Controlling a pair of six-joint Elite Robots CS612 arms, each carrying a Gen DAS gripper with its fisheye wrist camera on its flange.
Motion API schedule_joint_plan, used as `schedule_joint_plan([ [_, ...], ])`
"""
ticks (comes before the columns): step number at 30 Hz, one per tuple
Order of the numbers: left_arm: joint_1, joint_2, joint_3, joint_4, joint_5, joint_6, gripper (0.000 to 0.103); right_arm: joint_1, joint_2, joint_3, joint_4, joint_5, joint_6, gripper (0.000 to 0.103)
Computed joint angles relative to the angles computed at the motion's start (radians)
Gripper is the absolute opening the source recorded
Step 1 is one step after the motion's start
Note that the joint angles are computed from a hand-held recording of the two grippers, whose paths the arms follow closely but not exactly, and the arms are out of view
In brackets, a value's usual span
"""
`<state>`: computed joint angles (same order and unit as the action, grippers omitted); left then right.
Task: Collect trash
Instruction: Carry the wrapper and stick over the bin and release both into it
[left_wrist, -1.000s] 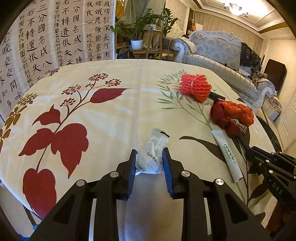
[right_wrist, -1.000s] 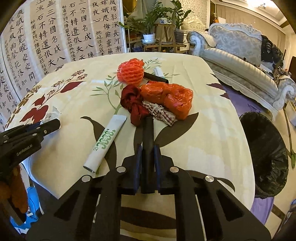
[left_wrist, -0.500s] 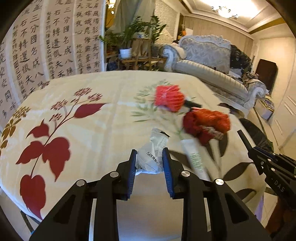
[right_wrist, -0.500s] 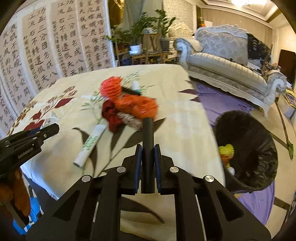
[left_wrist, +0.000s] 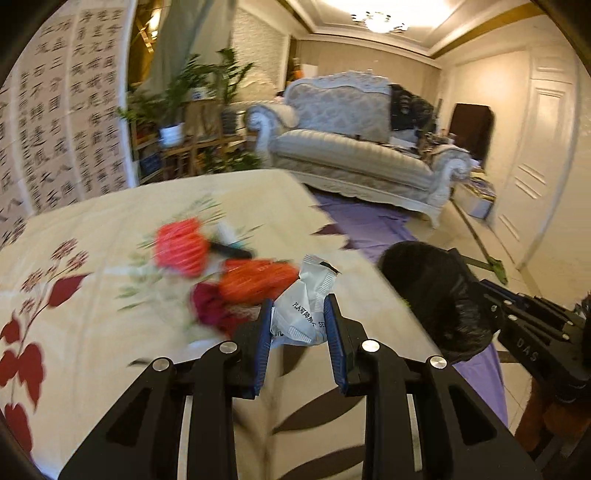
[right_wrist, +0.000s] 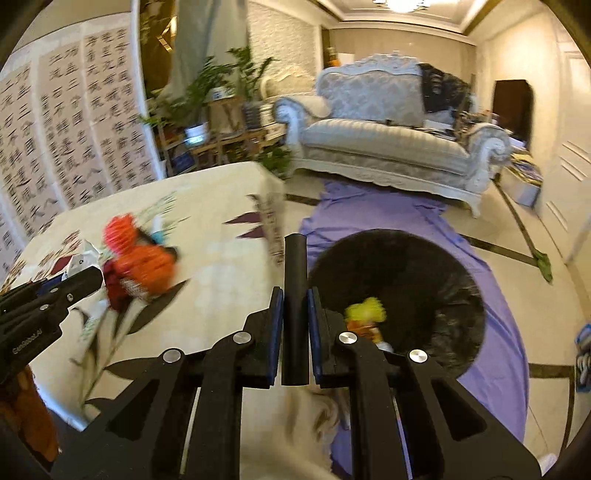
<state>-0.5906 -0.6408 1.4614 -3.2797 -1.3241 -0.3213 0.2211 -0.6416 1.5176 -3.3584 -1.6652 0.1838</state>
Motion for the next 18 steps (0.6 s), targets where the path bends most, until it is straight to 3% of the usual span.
schedule_joint_plan([
  [11,-0.035,0.086,-0.186,0.096,-0.079,0.079,0.029,-0.054,0.016,-0.004,-0.025,-0.051,0.059,0.013],
  [18,-0.046,0.142,-0.294,0.148,-0.087,0.119,0.029,-0.077,0.035,-0.023,-0.021,-0.053,0.08,0.013],
])
